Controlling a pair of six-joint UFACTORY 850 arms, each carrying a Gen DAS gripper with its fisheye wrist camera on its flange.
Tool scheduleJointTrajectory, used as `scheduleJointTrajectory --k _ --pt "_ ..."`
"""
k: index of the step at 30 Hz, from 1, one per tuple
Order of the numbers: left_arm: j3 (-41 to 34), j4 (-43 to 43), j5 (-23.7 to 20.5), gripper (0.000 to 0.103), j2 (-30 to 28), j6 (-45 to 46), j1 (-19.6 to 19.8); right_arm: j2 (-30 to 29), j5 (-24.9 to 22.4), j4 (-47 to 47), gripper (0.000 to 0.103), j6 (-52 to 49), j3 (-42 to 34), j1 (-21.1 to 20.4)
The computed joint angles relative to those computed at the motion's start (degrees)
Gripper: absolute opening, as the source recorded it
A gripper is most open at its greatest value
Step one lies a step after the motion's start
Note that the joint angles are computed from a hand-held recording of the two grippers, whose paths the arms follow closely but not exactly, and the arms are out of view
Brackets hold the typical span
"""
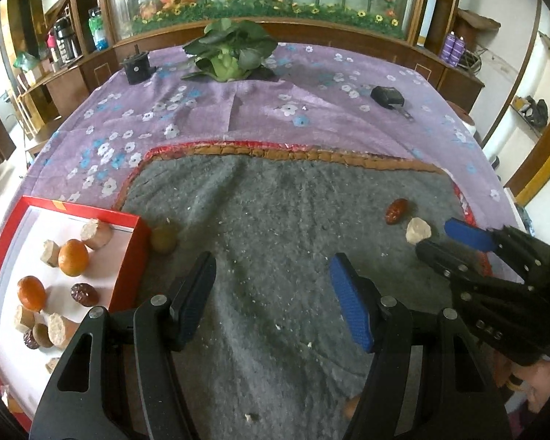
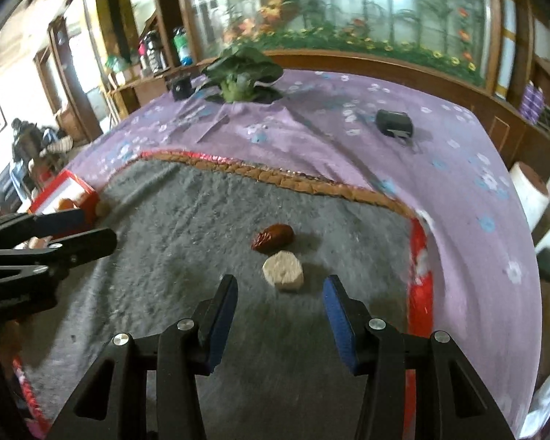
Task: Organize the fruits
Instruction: 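Move both open grippers back over the felt mat, then grasp the last red date with the left gripper while the right gripper grasps the beige hexagonal piece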
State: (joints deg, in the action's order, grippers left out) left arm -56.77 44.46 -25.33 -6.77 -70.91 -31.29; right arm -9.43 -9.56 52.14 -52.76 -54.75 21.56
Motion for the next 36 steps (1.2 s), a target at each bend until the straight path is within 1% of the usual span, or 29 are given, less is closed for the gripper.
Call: scheduleJointTrajectory --k 2,3,4,6,8,9,12,13,15,17,18,19,22,23,25,26,27,28,29,30,33,35,36 --pt "-0.61 -0.83 0.38 0.065 -0.72 0.73 0.19 -1.5 -0.55 -0.1 0.046 -0.34 -1.15 -0.38" --pt "-0.94 -1.49 0.65 0.065 -1.08 1.39 0.26 -2.07 -1.09 0.4 0.042 -1.16 -1.53 -0.56" --pt "-1.4 -2.51 0.99 0.065 -1.52 2.44 0.31 -2.65 -1.3 -0.32 0.03 -1.01 -1.81 -0.59" --pt "-2.5 -5.24 1.89 0.065 -2.53 5.49 0.37 -2.16 -1.52 3.25 0.025 -4.46 -1.25 -0.8" --pt "-3.6 -7.17 2.94 0.065 -3.39 8.18 0.33 -1.18 -0.42 1.77 0.025 -2.76 -0.3 -0.82" --pt "-4.09 -7.43 3.33 0.065 -3.79 8.98 0.24 -0.25 0.4 3.19 0.025 -3.56 0.54 -1.09" --pt "-6.31 -11.34 4.94 0.065 -5.66 15.51 -0.1 2.27 -1.22 12.96 0.025 -10.86 2.69 -3.53" --pt "-7.34 -15.46 5.91 0.065 -6.61 20.63 -0.04 2.79 -0.82 12.98 0.025 -10.6 3.14 -3.81" --pt "-8.81 -21.87 7.02 0.065 -8.02 28.37 0.14 3.42 -0.19 7.91 0.025 -5.67 3.66 -3.96" --pt "-10.66 -25.16 6.72 0.065 -9.81 33.48 -0.08 3.66 0.37 5.65 0.025 -2.82 4.05 -4.14" --pt "-11.36 -26.22 7.0 0.065 -10.6 35.53 -0.21 3.69 0.03 6.43 0.025 -3.46 4.17 -4.37" --pt "-11.93 -27.17 6.99 0.065 -11.19 37.0 -0.25 3.61 -0.26 7.15 0.025 -4.16 4.24 -4.53" --pt "-13.89 -28.67 6.6 0.064 -13.33 40.11 -0.56 3.42 0.41 3.87 0.025 -1.02 4.49 -4.56" --pt "-14.37 -28.8 6.73 0.064 -13.91 40.65 -0.58 3.23 0.28 4.21 0.025 -1.02 4.45 -4.7" --pt "-15.38 -29.06 6.36 0.063 -14.98 41.34 -0.57 3.21 -0.54 8.84 0.025 -5.05 4.72 -5.37" --pt "-15.9 -29.27 6.37 0.053 -15.59 42.08 -0.52 3.19 -0.88 10.55 0.025 -6.67 4.83 -5.56" --pt "-16.11 -28.97 6.32 0.046 -15.85 41.95 -0.53 3.17 -0.97 11.57 0.025 -7.79 4.89 -5.62" --pt "-16.64 -28.97 5.78 0.03 -16.45 42.25 -0.51 3.13 -0.97 11.98 0.025 -8.29 4.88 -5.6" --pt "-17.21 -29.39 5.12 0.025 -17.13 42.85 -0.42 3.17 -1.04 12.44 0.025 -8.81 4.92 -5.6" --pt "-16.96 -29.83 5.73 0.025 -17.11 43.37 -0.26 3.22 -1.22 13.37 0.025 -9.82 4.97 -5.67" --pt "-16.28 -29.45 6.43 0.016 -16.65 42.85 0.06 3.14 -1.33 15.38 0.025 -11.92 5.05 -5.66" --pt "-15.39 -34.36 7.27 0.016 -16.0 45.43 0.91 3.13 -1.37 15.63 0.025 -12.29 5.04 -5.68" --pt "-15.0 -33.96 6.97 0.016 -15.57 44.54 1.07 3.24 -1.66 16.73 0.025 -13.48 5.12 -5.71"
